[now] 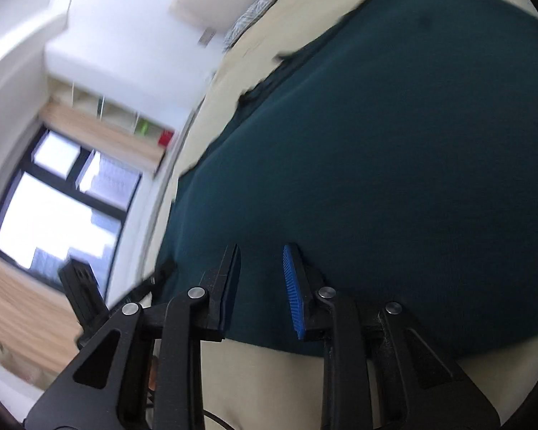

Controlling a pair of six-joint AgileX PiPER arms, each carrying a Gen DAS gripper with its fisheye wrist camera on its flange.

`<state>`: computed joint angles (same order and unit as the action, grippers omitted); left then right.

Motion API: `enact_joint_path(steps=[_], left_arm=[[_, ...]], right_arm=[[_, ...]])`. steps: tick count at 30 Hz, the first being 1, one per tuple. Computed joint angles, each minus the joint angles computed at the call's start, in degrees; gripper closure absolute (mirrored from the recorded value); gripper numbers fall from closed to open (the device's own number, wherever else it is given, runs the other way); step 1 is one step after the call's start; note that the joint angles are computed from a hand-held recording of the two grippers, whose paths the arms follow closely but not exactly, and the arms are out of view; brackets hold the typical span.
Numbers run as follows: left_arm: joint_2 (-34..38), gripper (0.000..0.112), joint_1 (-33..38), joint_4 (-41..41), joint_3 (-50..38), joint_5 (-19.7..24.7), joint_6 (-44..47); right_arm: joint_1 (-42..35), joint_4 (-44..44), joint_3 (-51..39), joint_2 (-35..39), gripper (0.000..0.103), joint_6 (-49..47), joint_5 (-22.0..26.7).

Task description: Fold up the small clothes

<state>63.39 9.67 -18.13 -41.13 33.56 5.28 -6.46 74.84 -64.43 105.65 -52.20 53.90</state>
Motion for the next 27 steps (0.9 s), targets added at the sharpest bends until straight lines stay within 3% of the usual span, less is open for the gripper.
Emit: enact_joint_path(steps=[4, 6, 8, 13, 16, 19, 21, 23, 27], left_arm=[[-0.6, 0.067, -1.7, 3.4, 1.3, -1.9, -3.4], [-0.5, 0.066, -3.1, 6.0, 1.7, -2.7, -5.9], [-0.5, 0.065, -4.1, 7.7, 1.7, -2.9, -7.5], [-0.1, 0.065, -3.6, 6.7, 1.5, -2.8, -6.4], [0.3, 0.065, -3.0, 5.2, 1.5, -2.9, -4.7], [0.5, 0.065, -2.4, 3.7, 1.6, -3.1, -3.1], [0.5, 0.065, -2.3, 3.4, 1.7, -3.2, -2.8], [0.6, 0.065, -2.5, 4.0, 1.7, -3.4, -3.1], [0.4, 0.065, -3.2, 5.1, 1.9, -3.8, -4.4]], right_arm=[[-10.4, 0.2, 5.0, -5.5, 0.078, 2.0, -4.3], [-12.2, -2.3, 6.3, -9.1, 0.07, 5.8, -8.4], [-11.2, -1.4, 7.6, -11.9, 0.063, 6.4, -8.9], [2.4, -2.9, 2.4, -11.0, 0.06, 8.2, -8.3], [12.4, -3.3, -3.0, -5.6, 0.059, 11.0, -10.8], [17.0, -4.1, -8.2, 1.3, 0.059, 13.5, -13.3], [16.7, -4.0, -8.4, 4.5, 0.059, 13.5, -12.5], [12.1, 1.9, -8.9, 7.6, 0.066, 7.0, -8.0], [2.9, 5.3, -4.2, 5.2, 0.067, 1.7, -6.5]])
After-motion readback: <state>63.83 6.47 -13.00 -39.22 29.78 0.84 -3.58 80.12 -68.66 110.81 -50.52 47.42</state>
